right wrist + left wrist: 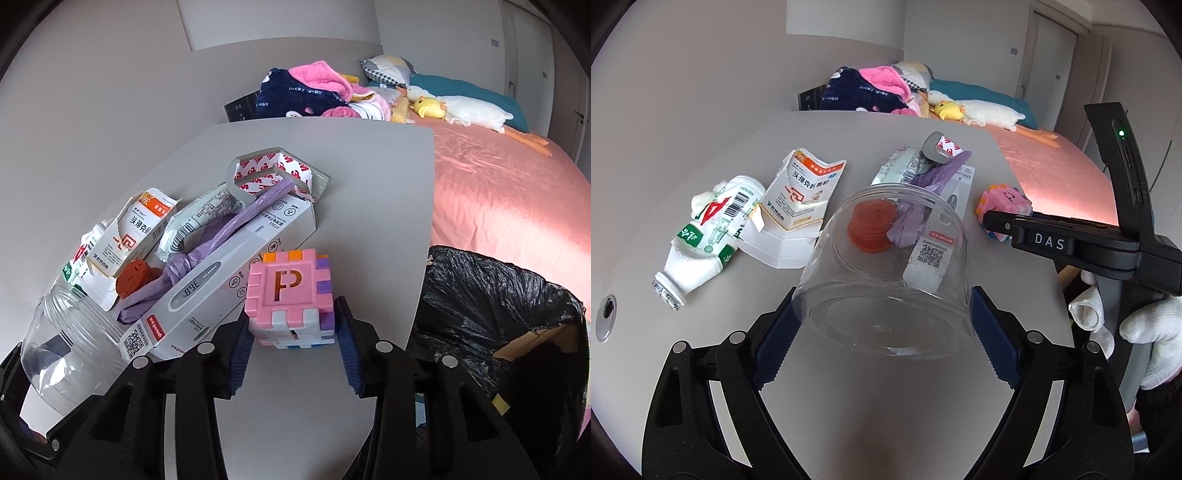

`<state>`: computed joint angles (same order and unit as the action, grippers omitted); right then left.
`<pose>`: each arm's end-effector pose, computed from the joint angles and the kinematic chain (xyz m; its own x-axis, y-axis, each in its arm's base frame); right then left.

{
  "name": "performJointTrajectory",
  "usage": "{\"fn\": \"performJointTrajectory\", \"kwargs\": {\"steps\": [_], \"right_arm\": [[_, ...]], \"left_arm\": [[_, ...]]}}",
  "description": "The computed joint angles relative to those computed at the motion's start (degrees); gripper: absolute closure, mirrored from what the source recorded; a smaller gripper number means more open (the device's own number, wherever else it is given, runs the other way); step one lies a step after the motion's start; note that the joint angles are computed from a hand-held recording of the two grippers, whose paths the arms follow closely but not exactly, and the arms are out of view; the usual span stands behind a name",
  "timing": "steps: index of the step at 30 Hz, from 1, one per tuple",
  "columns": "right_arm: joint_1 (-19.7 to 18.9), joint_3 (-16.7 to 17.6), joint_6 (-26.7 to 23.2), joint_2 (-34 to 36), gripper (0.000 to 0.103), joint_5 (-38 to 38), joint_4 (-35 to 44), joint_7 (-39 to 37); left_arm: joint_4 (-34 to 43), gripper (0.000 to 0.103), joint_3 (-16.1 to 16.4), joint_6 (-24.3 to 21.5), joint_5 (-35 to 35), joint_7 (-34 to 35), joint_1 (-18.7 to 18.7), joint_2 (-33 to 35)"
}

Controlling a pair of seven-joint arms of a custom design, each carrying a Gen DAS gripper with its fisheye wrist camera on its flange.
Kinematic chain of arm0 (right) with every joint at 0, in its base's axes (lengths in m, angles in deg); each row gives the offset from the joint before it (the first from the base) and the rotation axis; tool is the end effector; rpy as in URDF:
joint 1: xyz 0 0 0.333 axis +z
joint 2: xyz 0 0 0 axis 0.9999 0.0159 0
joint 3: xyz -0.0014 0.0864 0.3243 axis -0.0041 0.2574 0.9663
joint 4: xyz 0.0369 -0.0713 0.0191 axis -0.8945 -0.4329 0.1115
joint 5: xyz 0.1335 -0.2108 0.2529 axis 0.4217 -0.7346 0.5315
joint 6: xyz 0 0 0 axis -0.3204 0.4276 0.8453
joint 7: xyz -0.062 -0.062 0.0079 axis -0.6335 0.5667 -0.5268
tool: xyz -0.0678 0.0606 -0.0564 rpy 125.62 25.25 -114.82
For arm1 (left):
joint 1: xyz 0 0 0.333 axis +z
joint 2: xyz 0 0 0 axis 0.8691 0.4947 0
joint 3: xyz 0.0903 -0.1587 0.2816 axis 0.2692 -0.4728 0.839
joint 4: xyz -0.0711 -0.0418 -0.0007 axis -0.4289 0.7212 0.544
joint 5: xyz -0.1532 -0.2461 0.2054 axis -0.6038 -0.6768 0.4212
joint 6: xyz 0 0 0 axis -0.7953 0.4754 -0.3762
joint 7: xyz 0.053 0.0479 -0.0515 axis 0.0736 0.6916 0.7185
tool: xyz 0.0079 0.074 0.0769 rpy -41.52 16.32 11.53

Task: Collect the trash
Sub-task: 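Grasp the clear plastic jar with the left gripper while the right grasps the pink cube, then carry the clear jar and pink cube over the black trash bin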

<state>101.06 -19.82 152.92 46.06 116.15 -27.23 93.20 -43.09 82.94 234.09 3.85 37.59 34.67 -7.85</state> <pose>0.6724 0.1613 0.3823 0.3144 -0.9304 -0.1883 -0.7511 -0.1225 -0.6488 0.5454 -0.3675 0.3913 -0.0071 -0.9989 0.0467 -0.7065 -0.0280 -0.7072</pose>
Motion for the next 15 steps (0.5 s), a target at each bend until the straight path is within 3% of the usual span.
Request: {"fn": "performJointTrajectory", "kwargs": {"steps": [15], "right_arm": [[-4.40,5.38,2.32,-7.63,0.060,11.15,-8.05,-11.06]], "left_arm": [[-6.60,0.017,-1.81,-4.55,8.10,-10.70,-0.76,-7.29]]}}
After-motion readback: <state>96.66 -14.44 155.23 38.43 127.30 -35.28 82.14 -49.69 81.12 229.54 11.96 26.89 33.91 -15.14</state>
